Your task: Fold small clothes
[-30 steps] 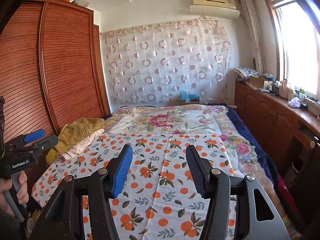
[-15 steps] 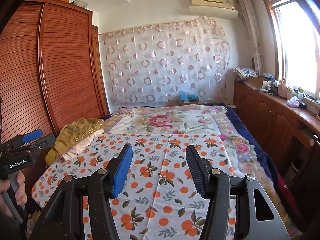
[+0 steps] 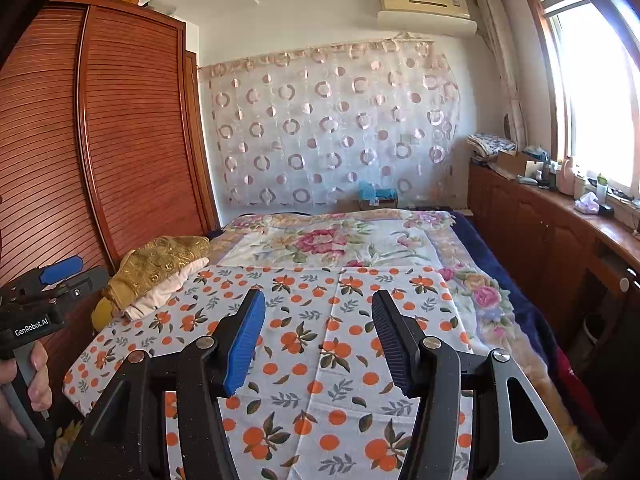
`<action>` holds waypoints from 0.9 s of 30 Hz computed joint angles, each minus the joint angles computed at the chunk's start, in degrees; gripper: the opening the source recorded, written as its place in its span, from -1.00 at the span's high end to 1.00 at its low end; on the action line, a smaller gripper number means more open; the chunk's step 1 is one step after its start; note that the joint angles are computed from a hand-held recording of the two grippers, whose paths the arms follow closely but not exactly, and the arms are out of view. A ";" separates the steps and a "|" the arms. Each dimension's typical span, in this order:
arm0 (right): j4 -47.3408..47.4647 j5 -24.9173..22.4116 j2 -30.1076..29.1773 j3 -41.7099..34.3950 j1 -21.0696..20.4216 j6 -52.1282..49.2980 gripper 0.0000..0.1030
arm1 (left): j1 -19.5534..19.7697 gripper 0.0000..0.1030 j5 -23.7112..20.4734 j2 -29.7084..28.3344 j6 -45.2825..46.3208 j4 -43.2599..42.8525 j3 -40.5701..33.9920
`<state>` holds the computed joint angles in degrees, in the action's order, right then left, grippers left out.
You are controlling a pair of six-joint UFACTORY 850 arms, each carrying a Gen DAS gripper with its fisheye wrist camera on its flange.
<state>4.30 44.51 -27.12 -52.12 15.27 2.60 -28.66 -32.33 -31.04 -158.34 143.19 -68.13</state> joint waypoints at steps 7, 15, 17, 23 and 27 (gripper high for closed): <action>-0.04 0.87 -0.21 0.20 0.10 -0.19 -0.12 | -0.06 -0.60 -0.37 0.42 0.05 0.14 0.52; -0.19 1.32 -0.65 0.01 0.07 -0.16 -0.12 | -0.02 -0.60 -0.43 0.57 -0.01 0.36 0.65; -0.12 1.28 -0.69 -0.04 0.07 -0.19 -0.12 | -0.07 -0.60 -0.47 0.58 -0.01 0.26 0.68; -0.25 1.38 -0.67 -0.01 -0.01 -0.15 -0.12 | -0.12 -0.60 -0.61 0.68 0.16 0.12 0.75; 0.09 1.63 -0.86 -0.03 0.06 -0.25 -0.12 | -0.04 -0.60 -0.55 0.68 -0.07 0.42 0.78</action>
